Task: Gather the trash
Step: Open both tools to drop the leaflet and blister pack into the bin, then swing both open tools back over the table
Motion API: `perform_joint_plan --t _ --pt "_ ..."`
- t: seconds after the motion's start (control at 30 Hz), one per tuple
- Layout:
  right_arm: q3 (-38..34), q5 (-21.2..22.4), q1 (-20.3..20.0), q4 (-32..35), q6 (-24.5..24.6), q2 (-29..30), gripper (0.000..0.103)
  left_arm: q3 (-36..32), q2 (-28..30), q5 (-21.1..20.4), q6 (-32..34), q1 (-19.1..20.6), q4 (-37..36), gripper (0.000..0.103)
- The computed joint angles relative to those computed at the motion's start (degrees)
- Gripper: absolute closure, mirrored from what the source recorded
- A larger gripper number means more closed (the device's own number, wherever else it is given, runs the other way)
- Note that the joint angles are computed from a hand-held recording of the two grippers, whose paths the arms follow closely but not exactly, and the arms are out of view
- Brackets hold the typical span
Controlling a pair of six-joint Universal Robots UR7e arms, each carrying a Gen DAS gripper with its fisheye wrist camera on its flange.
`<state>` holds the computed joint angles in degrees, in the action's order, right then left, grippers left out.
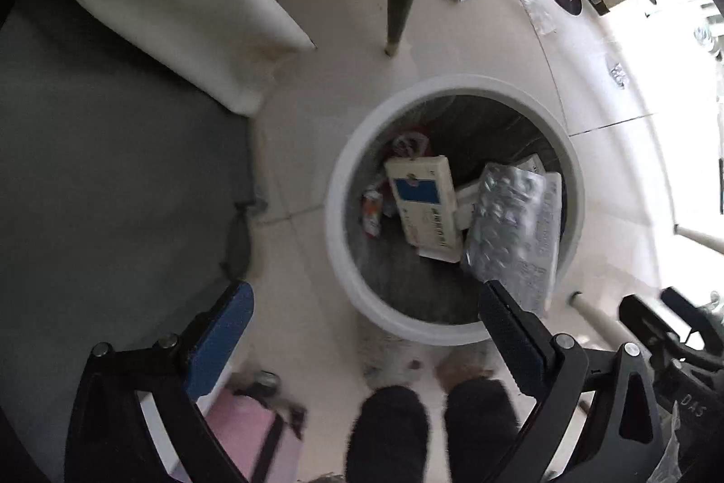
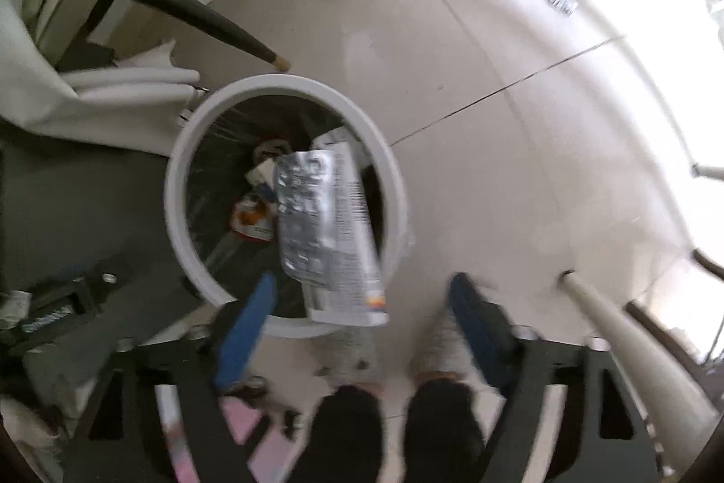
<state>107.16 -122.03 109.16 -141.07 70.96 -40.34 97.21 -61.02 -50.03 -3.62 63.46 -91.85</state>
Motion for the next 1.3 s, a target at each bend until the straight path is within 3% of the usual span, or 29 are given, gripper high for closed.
perform_joint_plan --t 0.23,0.43,0.9,1.1,1.3 --pt "-4.21 -1.58 4.57 12.64 5.51 -2.28 0.005 0.13 -5.84 0.33 -1.47 -3.79 6.40 0.001" --pt "-9.80 -1.87 9.57 22.66 10.04 -4.43 0.005 -3.99 -10.00 -2.43 -5.18 -7.82 14.94 0.001" --pt "-30.78 -0.83 22.11 47.91 21.29 -5.68 0.005 -22.74 -12.83 -8.09 -10.53 -16.71 34.92 0.001" --pt "-41.05 -0.70 26.42 54.27 24.87 -4.20 0.005 -33.54 -11.18 -8.72 -11.64 -20.73 42.44 0.001" --pt "-47.51 -5.54 30.86 56.39 31.59 -5.37 0.005 -42.25 -7.26 -8.09 -7.44 -26.47 38.04 0.001"
